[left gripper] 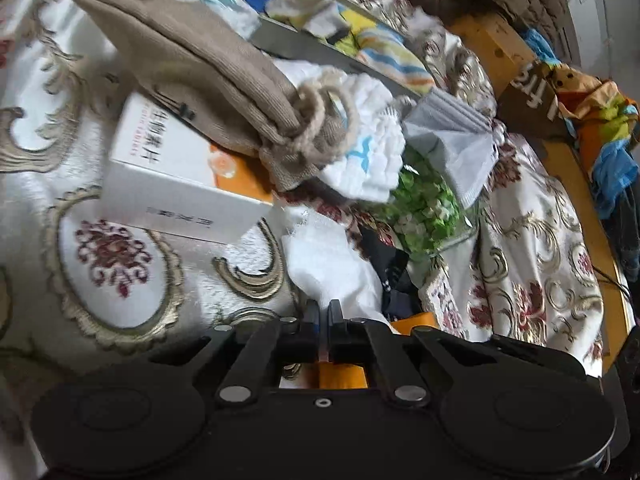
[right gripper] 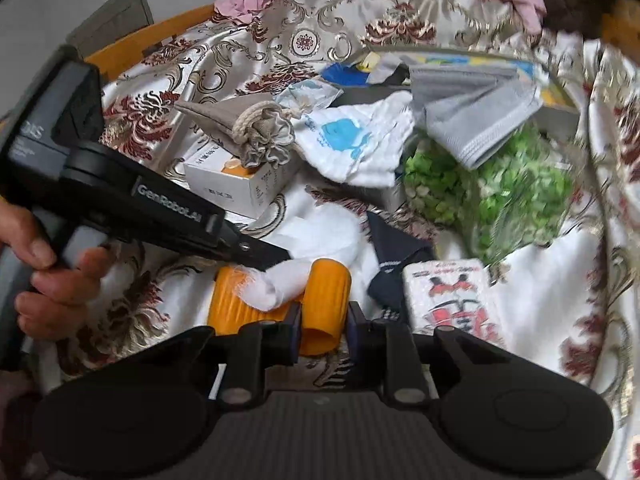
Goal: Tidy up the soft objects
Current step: 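Grasp the white cloth with the left tool while the right tool grasps the orange cloth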
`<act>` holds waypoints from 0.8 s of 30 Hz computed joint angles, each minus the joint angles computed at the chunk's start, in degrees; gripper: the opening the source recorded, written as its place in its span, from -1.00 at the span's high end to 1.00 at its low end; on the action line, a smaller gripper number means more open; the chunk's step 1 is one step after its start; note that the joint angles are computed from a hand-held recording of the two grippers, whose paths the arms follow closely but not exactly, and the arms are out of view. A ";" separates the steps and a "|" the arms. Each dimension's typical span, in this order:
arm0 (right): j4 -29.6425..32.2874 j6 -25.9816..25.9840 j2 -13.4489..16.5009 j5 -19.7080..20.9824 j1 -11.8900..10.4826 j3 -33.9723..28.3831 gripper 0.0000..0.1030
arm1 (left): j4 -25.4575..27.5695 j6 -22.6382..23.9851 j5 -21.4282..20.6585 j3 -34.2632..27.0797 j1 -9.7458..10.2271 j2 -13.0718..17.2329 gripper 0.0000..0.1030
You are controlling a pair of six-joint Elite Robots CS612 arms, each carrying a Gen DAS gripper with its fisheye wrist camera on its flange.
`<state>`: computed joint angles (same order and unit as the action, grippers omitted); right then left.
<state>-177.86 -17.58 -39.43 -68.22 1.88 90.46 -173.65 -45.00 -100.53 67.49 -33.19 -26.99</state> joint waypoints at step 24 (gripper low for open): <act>-25.66 3.76 2.22 0.62 -0.76 2.23 0.57 | -15.93 -3.92 14.63 11.31 -3.10 -5.13 0.96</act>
<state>-203.52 -13.82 -37.22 -67.60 1.13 92.68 -189.58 -48.92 -85.90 78.80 -36.28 -32.13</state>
